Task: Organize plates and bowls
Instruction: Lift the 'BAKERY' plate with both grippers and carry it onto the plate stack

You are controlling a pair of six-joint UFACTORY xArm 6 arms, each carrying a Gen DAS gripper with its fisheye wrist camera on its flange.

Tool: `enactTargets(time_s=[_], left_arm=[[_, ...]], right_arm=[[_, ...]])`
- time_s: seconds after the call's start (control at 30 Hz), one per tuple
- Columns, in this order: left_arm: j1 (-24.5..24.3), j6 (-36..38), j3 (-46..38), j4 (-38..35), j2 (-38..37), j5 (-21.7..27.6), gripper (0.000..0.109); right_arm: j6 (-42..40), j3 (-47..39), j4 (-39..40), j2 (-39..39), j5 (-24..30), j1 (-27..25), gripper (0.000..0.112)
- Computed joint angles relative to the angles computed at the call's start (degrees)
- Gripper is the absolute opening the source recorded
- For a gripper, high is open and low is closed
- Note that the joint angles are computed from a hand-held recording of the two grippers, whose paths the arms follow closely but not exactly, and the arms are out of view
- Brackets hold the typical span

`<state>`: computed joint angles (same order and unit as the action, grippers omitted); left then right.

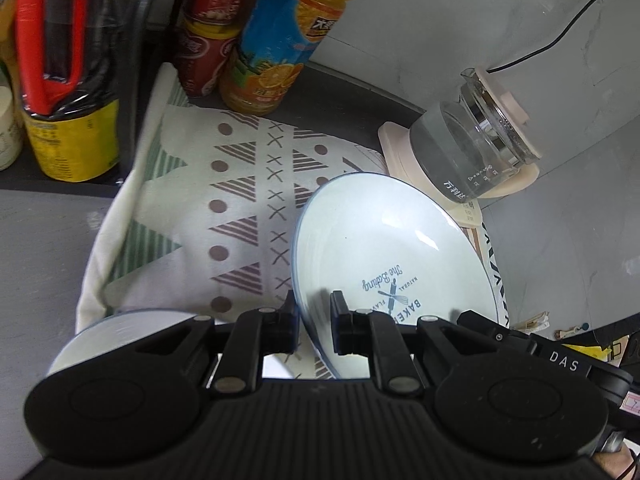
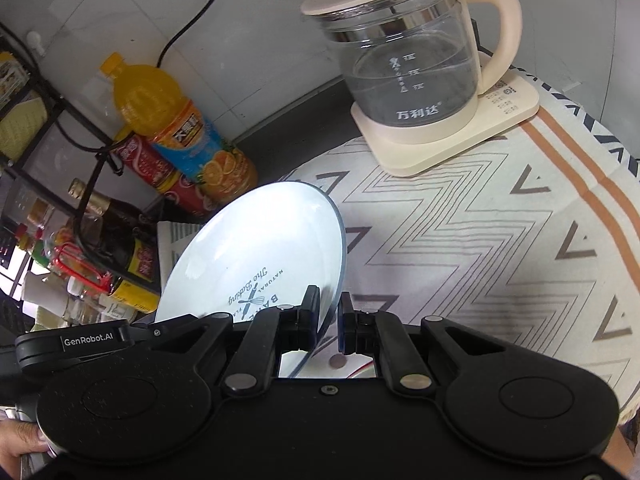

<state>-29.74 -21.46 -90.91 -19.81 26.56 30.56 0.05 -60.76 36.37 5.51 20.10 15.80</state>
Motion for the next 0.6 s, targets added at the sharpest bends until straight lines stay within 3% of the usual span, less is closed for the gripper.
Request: enactTargets(time_s=[0.6], left_arm=[[2.29,10.24,14.9,-6.68,-10.74,-2.55,0.013]], right_arm=[[18.97,9.13,-13.7,-6.14,-6.91,7.54,0.009]])
